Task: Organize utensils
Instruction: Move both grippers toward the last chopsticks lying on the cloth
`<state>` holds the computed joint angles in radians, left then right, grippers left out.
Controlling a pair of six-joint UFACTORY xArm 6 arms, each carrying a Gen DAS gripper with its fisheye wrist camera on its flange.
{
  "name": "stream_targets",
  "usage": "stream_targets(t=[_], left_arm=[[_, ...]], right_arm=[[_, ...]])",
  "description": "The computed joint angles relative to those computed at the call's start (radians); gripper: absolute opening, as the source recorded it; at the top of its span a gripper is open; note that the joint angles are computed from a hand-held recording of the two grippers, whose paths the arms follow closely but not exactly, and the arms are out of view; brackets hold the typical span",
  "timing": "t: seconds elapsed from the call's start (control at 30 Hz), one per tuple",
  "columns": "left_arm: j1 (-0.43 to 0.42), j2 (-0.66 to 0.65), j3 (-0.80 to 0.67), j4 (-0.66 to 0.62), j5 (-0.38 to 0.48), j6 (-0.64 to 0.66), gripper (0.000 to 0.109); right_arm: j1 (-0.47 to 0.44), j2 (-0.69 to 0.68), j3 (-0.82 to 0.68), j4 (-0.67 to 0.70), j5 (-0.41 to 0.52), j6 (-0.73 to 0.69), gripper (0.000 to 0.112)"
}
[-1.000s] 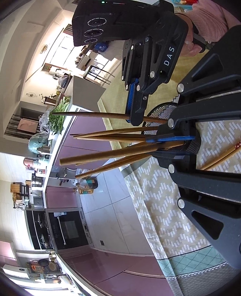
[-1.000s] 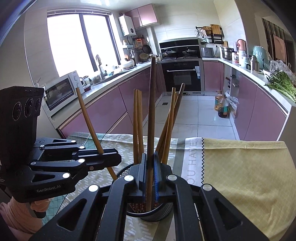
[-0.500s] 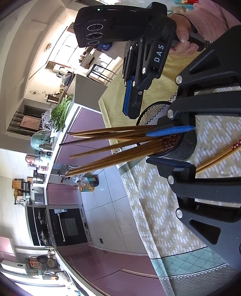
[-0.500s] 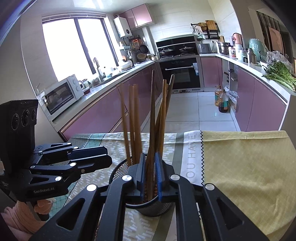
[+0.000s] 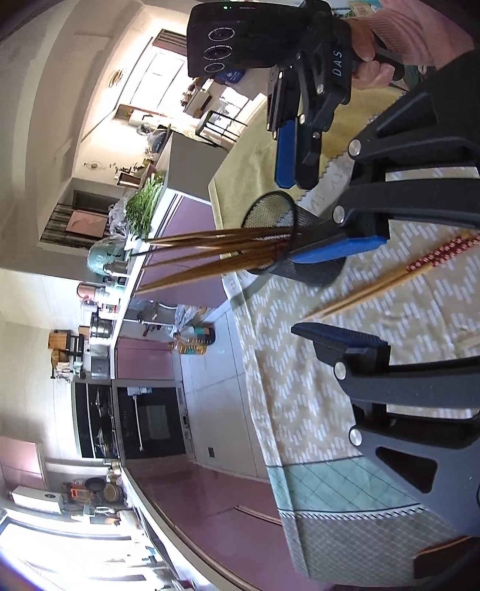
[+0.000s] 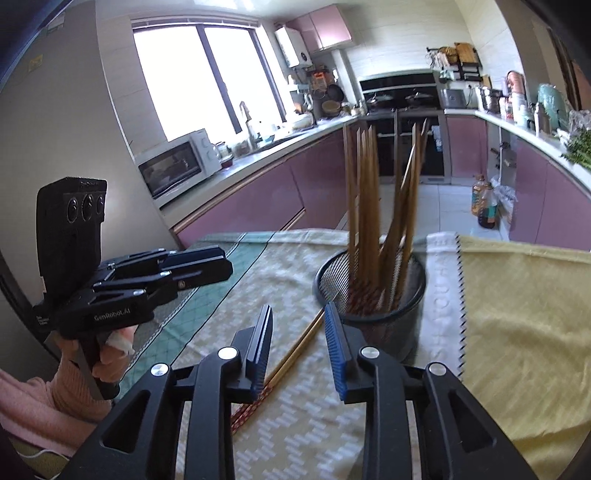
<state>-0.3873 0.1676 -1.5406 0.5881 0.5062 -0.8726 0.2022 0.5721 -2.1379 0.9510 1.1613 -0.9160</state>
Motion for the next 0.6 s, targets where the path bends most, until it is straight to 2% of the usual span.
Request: stream_targets(t=[0.37,0.6], left_arm=[[-0.01,-0.086,0.203,0.004,0.027,-0.108,0.036],[-0.006,-0.105,0.276,-0.051,-0.007,-0.127,0.036]], right_arm=[[0.061,-0.045,0.159,-0.126,0.016,0.036,0.029],[0.091,-0.075,0.225,-0.164,0.021,0.043,0.029]])
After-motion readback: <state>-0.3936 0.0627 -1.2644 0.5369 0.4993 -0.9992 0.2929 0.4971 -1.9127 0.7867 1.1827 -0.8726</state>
